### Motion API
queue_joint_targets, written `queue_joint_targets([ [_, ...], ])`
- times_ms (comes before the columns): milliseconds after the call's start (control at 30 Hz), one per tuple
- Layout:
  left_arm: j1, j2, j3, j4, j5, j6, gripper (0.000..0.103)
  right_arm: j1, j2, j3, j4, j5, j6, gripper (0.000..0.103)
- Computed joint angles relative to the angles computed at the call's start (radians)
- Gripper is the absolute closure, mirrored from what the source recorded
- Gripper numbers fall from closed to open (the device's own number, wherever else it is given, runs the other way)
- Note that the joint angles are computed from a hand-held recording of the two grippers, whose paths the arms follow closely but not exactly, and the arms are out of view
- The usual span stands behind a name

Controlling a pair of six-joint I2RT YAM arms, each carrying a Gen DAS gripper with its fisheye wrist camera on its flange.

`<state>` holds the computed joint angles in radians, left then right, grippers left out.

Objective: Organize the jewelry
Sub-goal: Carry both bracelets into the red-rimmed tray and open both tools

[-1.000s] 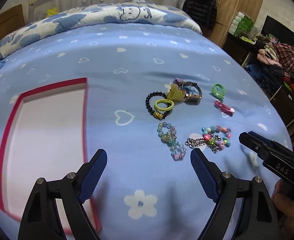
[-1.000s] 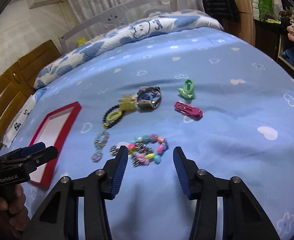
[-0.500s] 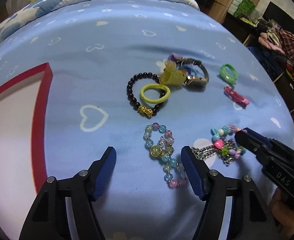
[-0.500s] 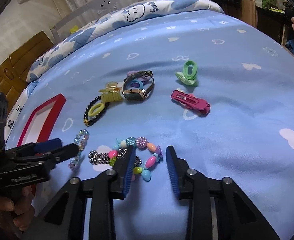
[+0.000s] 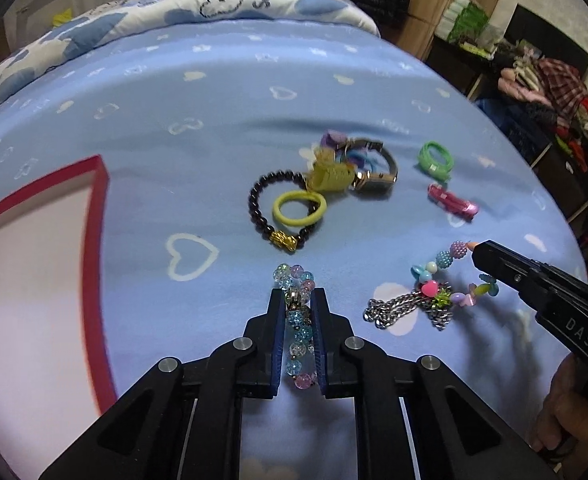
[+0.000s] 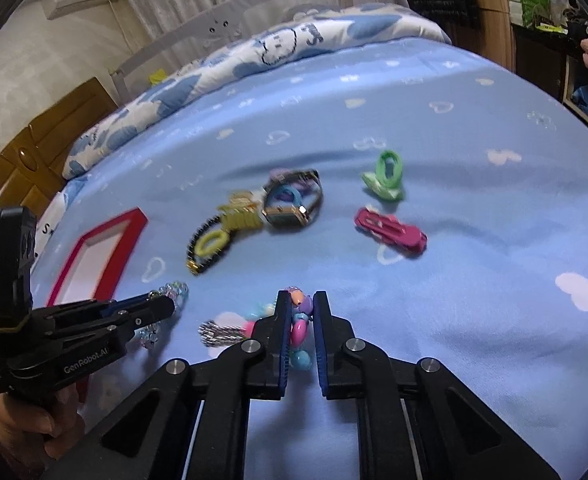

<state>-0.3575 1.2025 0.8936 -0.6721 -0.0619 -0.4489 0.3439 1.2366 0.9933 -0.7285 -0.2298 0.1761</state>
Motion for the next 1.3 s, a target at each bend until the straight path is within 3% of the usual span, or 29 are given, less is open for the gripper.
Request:
queue_joint_targets([
  [300, 0.051, -0.320, -0.009, -0.198, 0.011, -0.027, 0.092, 0.090, -0.030, 0.069, -0.026, 0.007, 0.057, 0.093],
  [600, 0.293, -0.550, 0.017, -0.410, 0.105, 0.075, 0.092, 0.260, 0.008, 0.133, 0.000, 0.022, 0.136, 0.093],
  [700, 0.479, -0.587, 0.030, -0.470, 0.208, 0.175, 0.092, 0.333, 0.055, 0.166, 0.027, 0.029, 0.163, 0.093],
  [867, 0.902, -0.547, 0.066, -0.564, 0.447, 0.451, 0.092, 0.433, 0.146, 0.224, 0.078, 0.035, 0.199, 0.093],
  [1033, 1.113, -0.488, 0.081, -0.572, 0.509, 0.586, 0.092, 0.520, 0.269, 0.318, 0.129, 0.032, 0.224, 0.093],
  [1300, 1.073, -0.368, 0.052, -0.415, 0.434, 0.520, 0.092, 0.598, 0.502, 0.520, 0.167, 0.011, 0.237, 0.093],
])
